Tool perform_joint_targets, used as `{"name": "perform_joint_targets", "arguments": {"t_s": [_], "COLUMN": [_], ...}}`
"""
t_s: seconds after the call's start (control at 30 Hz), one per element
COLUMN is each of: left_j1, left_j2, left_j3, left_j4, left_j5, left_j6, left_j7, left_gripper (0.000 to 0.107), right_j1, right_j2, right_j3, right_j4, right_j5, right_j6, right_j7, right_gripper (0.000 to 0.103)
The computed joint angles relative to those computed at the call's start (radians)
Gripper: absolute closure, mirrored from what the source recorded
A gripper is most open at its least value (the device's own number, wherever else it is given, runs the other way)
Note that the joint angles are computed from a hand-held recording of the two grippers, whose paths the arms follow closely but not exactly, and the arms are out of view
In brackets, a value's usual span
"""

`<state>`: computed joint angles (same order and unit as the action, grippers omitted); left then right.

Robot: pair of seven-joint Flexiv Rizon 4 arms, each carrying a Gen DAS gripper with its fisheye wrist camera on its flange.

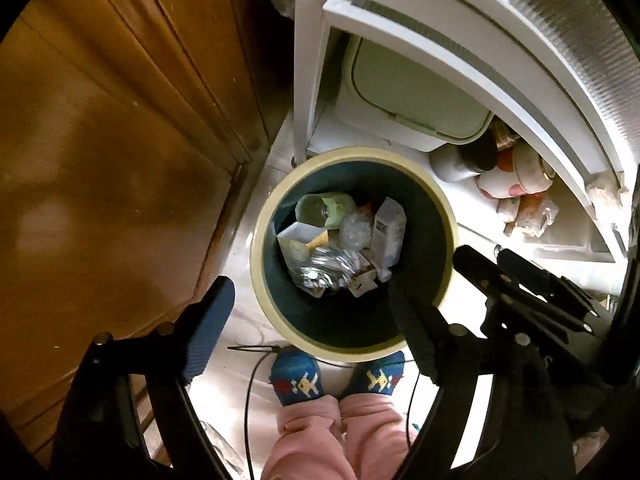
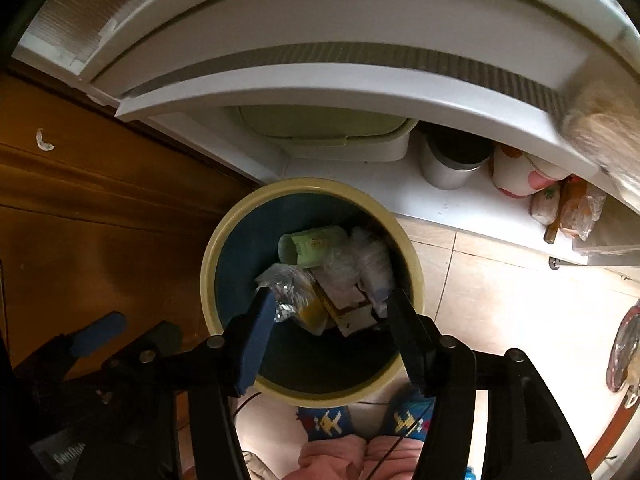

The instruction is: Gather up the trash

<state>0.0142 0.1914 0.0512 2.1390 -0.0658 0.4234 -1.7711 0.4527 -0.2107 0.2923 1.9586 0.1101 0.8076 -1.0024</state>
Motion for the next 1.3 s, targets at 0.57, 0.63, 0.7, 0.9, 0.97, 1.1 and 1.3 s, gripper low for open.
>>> {"name": "perform_joint_targets", "arguments": {"t_s": [0.57,0.63,0.7,0.9,0.97,1.1,1.3], "left_j1": [0.002,0.003,0.004,0.007,0.008,0.014,0.025], "left_j2": [0.078,0.088,0.095,0.11,0.11,0.1,0.055], "left_j3": [-0.012,-0.013,-0.014,-0.026,-0.029,-0.037,-0.051], "left_j4": [-0.201,-0.236,-0.27,-0.417,-0.462,-0.61,-0.855], "left_j5": [0.002,-0.002,-0.004,-0.007,-0.011,-0.018,-0.025], "left_j6": [-0.199,-0.233,-0.265,-0.387,-0.421,-0.525,-0.668], "left_j7": [-0.002,0.005,0.014,0.033,0.03,0.042,0.048], "left_gripper": [0.029,0.029,0.029,0.029,0.029,0.029,0.029], "right_j1": [-0.003,-0.002,-0.003,-0.005,-0.005,-0.006,-0.004], "right_j2": [0.176,0.196,0.219,0.281,0.302,0.343,0.378], "right_j3": [-0.016,-0.017,-0.02,-0.027,-0.029,-0.033,-0.039], "right_j4": [-0.069,-0.084,-0.103,-0.177,-0.207,-0.28,-0.423], "right_j5": [-0.047,-0.046,-0.041,-0.03,-0.022,-0.02,-0.022], "right_j6": [-0.168,-0.194,-0.228,-0.349,-0.39,-0.469,-0.598], "right_j7": [-0.006,-0.001,0.002,0.008,0.015,0.018,0.023], "right_gripper": [0.044,0.044,0.044,0.044,0.044,0.043,0.041]}}
